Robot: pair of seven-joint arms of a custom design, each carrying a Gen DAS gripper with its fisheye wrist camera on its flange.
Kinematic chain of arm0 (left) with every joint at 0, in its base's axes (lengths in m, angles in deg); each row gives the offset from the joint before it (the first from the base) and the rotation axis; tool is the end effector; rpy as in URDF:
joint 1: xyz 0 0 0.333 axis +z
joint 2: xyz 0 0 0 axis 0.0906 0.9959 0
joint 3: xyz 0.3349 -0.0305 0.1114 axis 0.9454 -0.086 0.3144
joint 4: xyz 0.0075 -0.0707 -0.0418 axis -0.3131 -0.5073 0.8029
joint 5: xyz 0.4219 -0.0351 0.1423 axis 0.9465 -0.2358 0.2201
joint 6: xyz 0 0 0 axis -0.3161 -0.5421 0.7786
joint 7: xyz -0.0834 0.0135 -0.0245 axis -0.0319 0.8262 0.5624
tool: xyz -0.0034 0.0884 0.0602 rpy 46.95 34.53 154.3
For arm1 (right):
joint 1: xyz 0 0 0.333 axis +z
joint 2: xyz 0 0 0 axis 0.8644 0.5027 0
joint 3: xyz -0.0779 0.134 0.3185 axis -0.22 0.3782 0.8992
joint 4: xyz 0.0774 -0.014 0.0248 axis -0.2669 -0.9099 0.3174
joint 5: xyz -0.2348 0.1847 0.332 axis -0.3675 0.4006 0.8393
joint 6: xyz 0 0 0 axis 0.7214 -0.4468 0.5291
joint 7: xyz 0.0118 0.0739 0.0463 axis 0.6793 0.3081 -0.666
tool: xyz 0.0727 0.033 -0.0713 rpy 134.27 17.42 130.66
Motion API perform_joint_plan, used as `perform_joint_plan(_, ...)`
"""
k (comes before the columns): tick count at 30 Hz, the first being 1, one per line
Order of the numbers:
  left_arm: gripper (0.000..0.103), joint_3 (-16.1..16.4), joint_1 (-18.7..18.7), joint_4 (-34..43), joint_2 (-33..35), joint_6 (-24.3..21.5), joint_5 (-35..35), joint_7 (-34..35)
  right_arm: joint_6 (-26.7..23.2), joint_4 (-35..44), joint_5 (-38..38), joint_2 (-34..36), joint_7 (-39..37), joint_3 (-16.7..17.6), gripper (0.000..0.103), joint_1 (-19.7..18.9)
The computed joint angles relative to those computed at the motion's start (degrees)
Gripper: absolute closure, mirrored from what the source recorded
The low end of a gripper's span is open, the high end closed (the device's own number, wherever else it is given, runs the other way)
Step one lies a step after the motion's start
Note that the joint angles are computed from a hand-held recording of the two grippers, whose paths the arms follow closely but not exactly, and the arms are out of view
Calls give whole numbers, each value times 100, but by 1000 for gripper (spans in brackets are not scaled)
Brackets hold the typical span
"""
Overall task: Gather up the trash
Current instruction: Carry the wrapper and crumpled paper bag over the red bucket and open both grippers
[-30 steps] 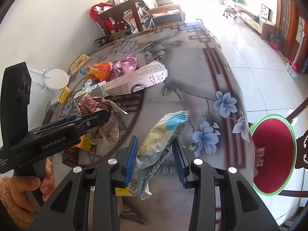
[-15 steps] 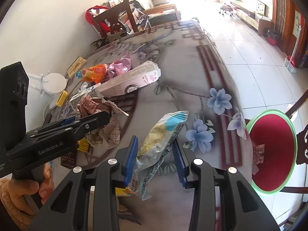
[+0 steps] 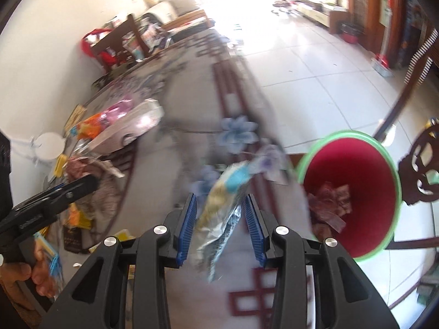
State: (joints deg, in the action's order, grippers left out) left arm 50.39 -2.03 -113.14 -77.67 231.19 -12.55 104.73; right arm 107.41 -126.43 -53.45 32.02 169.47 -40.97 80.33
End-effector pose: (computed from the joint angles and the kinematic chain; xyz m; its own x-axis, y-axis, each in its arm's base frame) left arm 0.5831 -0.1510 0.5158 -0.0335 -0.9758 0.2159 -0.8865 -0.0708 -0.4573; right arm 0.5984 0.2820 0.4573 0.1358 -0.9433 -0.3029 -0.8984 0.0116 -0.4390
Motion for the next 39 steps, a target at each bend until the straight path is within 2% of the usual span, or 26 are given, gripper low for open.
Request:
perform_joint_plan(7,55,-91,-65,181,167,-104,61,27,120,-418,-383,-266,531,-201,67,-199)
perform_joint_plan(11,55,-123,-66,243,224,-70,80,-9,149,-549,-135,-400,394,-205,64,-355)
perform_joint_plan(13,55,-124,-49,263,248,-60,129,-94,84,-520,4,-406,196,-172,43,-378)
perform_joint_plan(15,55,-120,-30,298,296,-93,139,-174,105,-505,-56,-382,181,-134,40,-352)
perform_joint_plan(18,55,-131,-15,344,341,-171,127,-233,-56,-344,313,-171,-290,-11,40,-271)
perform_joint_plan(23,55,-160,-17,368,342,-212,206,-195,-251,-39,-427,270,-272,-4,43,37)
perform_joint_plan(24,55,-162,-16,370,337,-221,238,-211,-320,31,-764,357,-129,-56,58,129)
perform_joint_plan(25,55,-161,-14,371,335,-229,255,-221,-385,74,-829,403,-111,-66,81,150)
perform_joint_plan(28,55,-166,-13,423,370,-267,317,-280,-219,-2,-513,345,-241,-48,87,62)
perform_joint_plan(31,55,-196,-37,573,491,-322,252,-199,111,-168,-698,163,-66,-181,87,20)
perform_joint_plan(36,55,-355,-146,974,812,-383,66,243,74,-275,-1620,60,1054,-537,85,-167)
perform_joint_plan(38,55,-433,-191,1143,947,-434,-5,483,-43,-323,-1595,48,1175,-581,79,-346)
perform_joint_plan(39,55,-466,-208,1219,1007,-465,-34,587,-102,-337,-1577,40,1224,-598,69,-425)
